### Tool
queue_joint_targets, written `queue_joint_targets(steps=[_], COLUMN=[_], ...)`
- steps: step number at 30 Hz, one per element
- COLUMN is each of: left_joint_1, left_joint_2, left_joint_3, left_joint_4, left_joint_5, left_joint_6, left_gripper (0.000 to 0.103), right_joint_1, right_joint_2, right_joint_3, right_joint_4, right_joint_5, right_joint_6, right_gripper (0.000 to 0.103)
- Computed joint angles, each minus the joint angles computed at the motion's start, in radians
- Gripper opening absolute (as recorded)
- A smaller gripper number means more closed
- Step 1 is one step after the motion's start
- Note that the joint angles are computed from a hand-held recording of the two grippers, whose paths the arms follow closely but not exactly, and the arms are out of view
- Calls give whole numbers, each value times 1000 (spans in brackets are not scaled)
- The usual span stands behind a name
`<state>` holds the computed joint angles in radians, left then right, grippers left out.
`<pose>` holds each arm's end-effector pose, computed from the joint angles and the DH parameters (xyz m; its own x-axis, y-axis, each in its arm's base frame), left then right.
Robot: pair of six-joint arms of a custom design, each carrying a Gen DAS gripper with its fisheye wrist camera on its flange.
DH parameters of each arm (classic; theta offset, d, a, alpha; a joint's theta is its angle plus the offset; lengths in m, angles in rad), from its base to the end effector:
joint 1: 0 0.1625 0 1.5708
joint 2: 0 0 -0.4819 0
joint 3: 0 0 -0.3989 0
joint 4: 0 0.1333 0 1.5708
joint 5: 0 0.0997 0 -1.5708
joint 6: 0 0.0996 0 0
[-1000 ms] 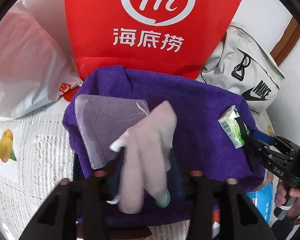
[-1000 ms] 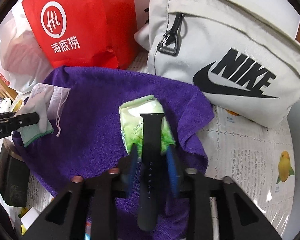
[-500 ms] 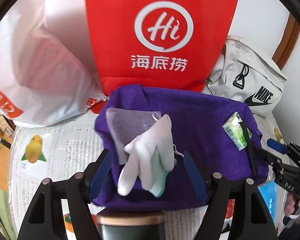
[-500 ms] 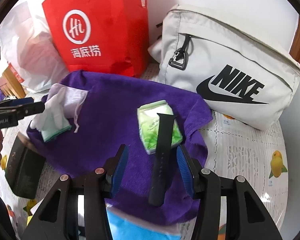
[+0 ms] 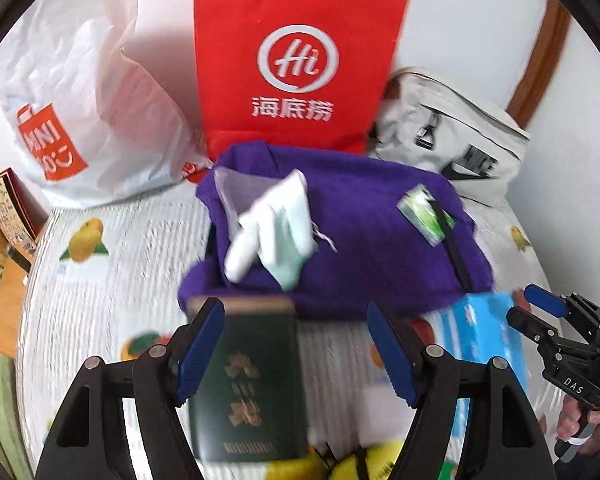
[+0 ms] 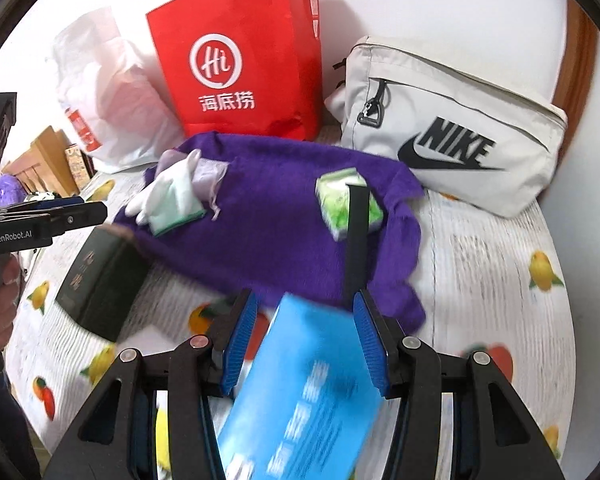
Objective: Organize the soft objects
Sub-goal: 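Move both tools back toward the white sponge and yellow Adidas pouch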
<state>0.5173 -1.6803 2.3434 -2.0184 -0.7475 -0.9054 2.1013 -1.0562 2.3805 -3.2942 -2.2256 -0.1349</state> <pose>-0.1975 -0.3498 0.3085 -0.7913 0.0326 -0.6105 0.3669 0.8241 -0.4316 0.2939 -0.3575 0.1611 -0.7339 -0.3023 0.6083 -0.5701 0.7610 -0.3096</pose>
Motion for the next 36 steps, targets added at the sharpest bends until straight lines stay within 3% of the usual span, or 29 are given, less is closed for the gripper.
queue_joint_targets(steps=[6, 12, 20, 28, 36], left_joint_1=[-129, -188, -192, -147, -188], left_joint_2=[-33, 12, 108, 201, 168], left_joint_3=[67, 127, 157, 154, 200], left_joint_4=[39, -28, -105, -127, -207], left_joint_5=[-61, -141, -179, -170, -149], left_joint_6=[-96, -139, -130, -122, -94], left_gripper=[81, 83, 83, 83, 74], right_joint_1=[41, 75, 112, 62, 51], right_joint_2=[-67, -121, -134, -98, -72], right_joint_3=[109, 205, 305, 362, 378], right_joint_4=[-33, -62, -117, -155, -178], right_joint_5=[1, -3, -7, 61, 98], right_joint_6=[59, 102, 105, 125, 136], right_gripper=[56, 57, 70, 70, 70])
